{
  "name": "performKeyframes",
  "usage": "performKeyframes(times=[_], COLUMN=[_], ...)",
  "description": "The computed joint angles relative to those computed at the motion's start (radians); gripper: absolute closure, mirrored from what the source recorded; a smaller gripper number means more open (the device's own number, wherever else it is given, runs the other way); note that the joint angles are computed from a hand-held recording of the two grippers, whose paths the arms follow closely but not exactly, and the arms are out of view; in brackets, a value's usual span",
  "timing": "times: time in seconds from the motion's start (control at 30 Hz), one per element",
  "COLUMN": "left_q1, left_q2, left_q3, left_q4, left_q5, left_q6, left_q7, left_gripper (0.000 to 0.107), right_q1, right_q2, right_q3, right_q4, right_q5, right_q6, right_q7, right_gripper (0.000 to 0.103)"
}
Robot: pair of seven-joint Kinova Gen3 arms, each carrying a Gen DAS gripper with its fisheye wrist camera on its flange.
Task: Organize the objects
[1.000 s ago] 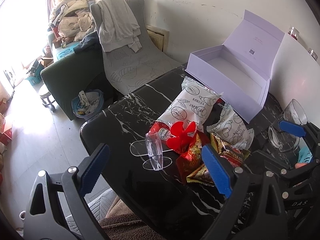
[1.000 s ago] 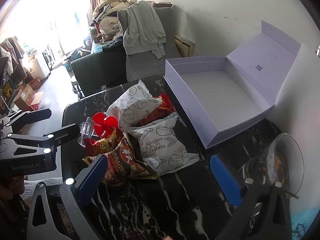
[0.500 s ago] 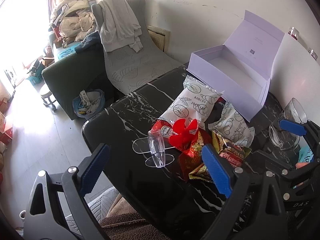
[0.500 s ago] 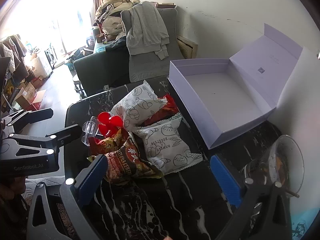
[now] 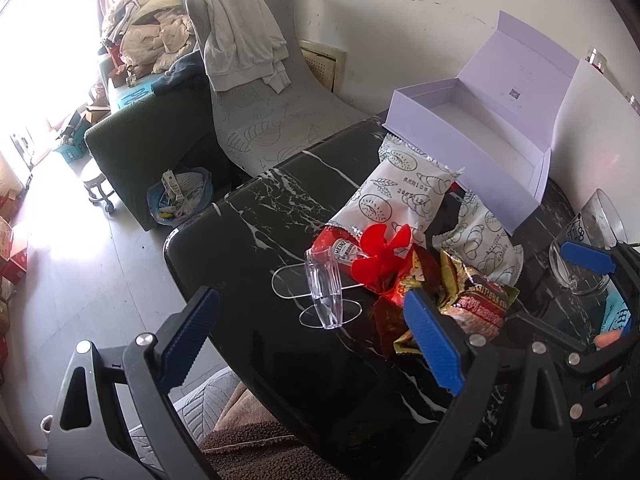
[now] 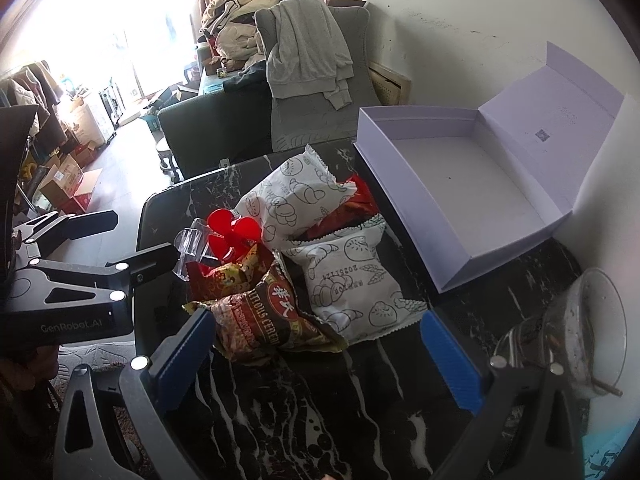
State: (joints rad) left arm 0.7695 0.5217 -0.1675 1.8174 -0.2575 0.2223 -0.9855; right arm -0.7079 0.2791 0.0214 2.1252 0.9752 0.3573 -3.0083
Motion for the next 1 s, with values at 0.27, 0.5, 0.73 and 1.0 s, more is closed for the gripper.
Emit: performKeyframes(times=[0.27,0.5,0.73,1.0], left_q1=[-0.025,-0.056,-0.091,-0.095], left_q2=[0.025,0.042,0.064,0.073], left_q3=[0.024,0.051,0.084,0.084], left_q4=[-0.018,-0.027,-0.042,-0.033], left_q5=[0.008,0.02,0.049,0.07], left_q6=[0.016,0.019,0.014,-0.03], left_q7=[-0.014,-0.037,-0.082,-0.135], left_gripper=[0.014,0.014,0.03,0.045], right_q1=[0.007,0.003,-0.047,-0.09], right_q2=[0.028,0.058,0.087,0.113], right_q3=[0.007,0.038,0.108,0.157], right_q4=[-0.008,-0.018,-0.017,-0.023], right_q5=[-0.046,-0.151,-0.226,-0.317], right_q6=[-0.049,-0.101,-0.154,-0.178], right_q7=[0.074,0.203,0.296,0.404], right_gripper=[0.0,0.0,0.0,0.0])
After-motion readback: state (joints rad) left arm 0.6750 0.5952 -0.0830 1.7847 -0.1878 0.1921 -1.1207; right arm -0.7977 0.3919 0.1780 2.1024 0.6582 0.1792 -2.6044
